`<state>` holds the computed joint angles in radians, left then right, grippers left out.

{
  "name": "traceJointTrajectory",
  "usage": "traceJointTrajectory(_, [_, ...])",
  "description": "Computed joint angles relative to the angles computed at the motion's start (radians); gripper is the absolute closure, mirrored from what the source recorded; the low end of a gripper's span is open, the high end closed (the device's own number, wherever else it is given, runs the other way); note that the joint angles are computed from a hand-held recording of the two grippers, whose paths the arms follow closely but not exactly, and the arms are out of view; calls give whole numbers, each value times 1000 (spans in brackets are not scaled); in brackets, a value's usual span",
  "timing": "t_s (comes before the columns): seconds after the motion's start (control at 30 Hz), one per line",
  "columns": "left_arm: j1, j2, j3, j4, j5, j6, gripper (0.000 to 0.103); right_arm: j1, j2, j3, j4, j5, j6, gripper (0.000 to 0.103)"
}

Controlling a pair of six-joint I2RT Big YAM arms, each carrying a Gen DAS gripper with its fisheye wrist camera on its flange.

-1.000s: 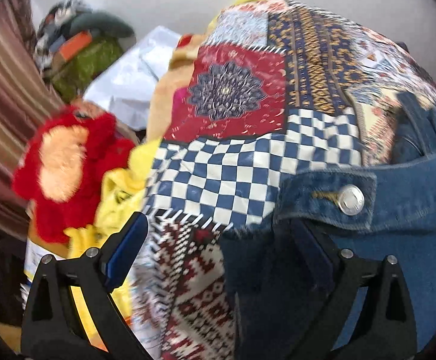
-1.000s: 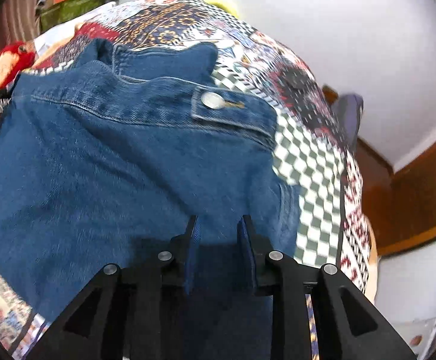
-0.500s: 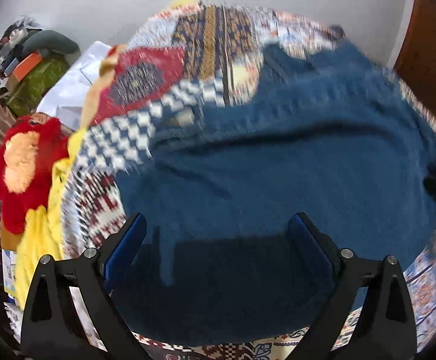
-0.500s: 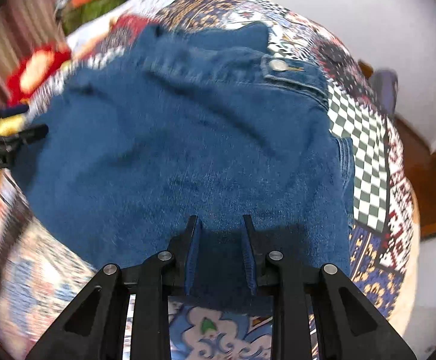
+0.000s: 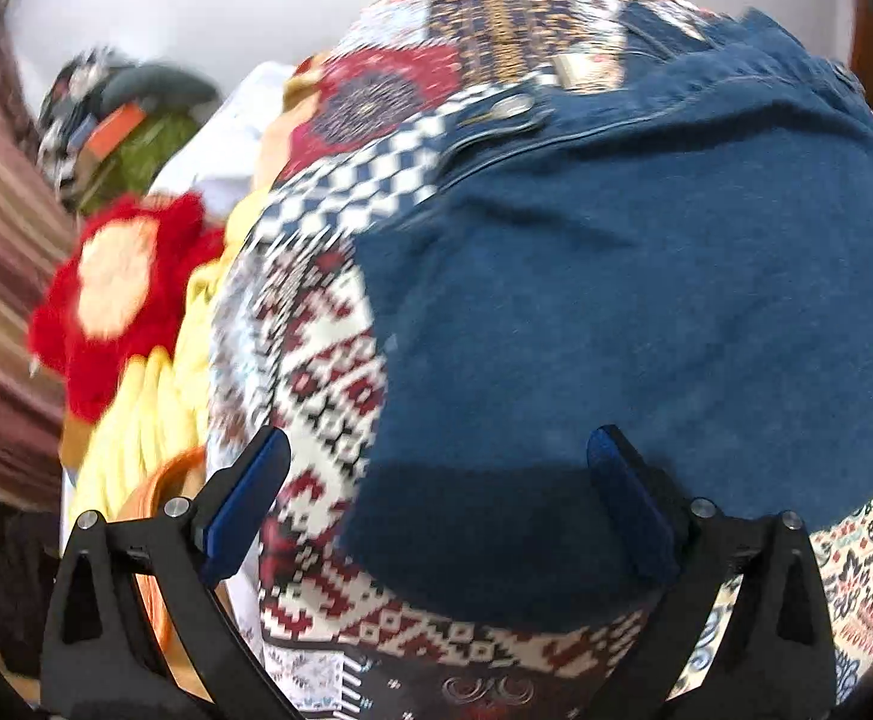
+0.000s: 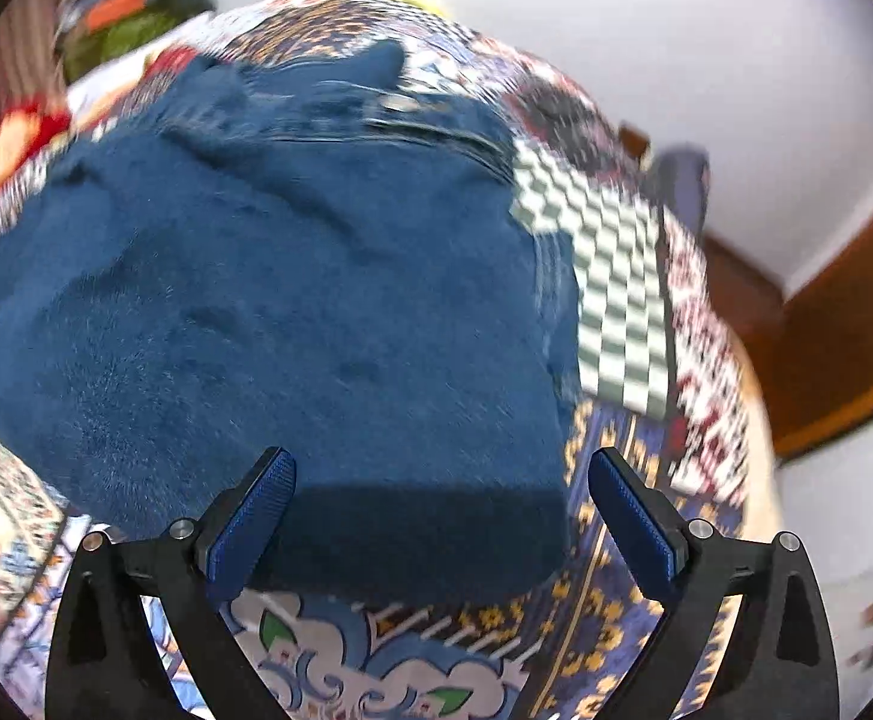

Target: Fold large clothes

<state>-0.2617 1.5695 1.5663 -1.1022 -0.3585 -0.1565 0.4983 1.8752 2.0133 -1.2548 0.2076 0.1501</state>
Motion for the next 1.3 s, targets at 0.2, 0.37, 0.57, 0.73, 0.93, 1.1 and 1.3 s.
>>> traceJointTrajectory(0.2, [52, -61, -44, -2, 36, -71, 1, -50, -57, -63, 4, -139, 92, 6])
traceJointTrajectory(0.37, [57, -102, -50, -22, -35, -90, 2, -47, -63, -31, -16, -108, 121, 6])
traceJointTrajectory(0.57, [63, -163, -50, -3, 56, -151, 2, -33, -107, -19, 69, -145, 168, 6])
traceJointTrajectory(0.73, [43, -170, -66, 15, 200, -240, 2, 8, -82, 50, 114, -164, 198, 6])
traceJointTrajectory(0.93, [24, -151, -135, 80, 366, -376, 2, 75, 19, 161, 55, -137, 141, 6])
traceJointTrajectory(1.1, [32, -131, -194, 180, 486, -515, 2, 113, 113, 233, -14, -116, 71, 6])
traceJointTrajectory(1.3, [90, -104, -251, 372, 655, -669, 2, 118, 168, 253, -48, -148, 70, 5])
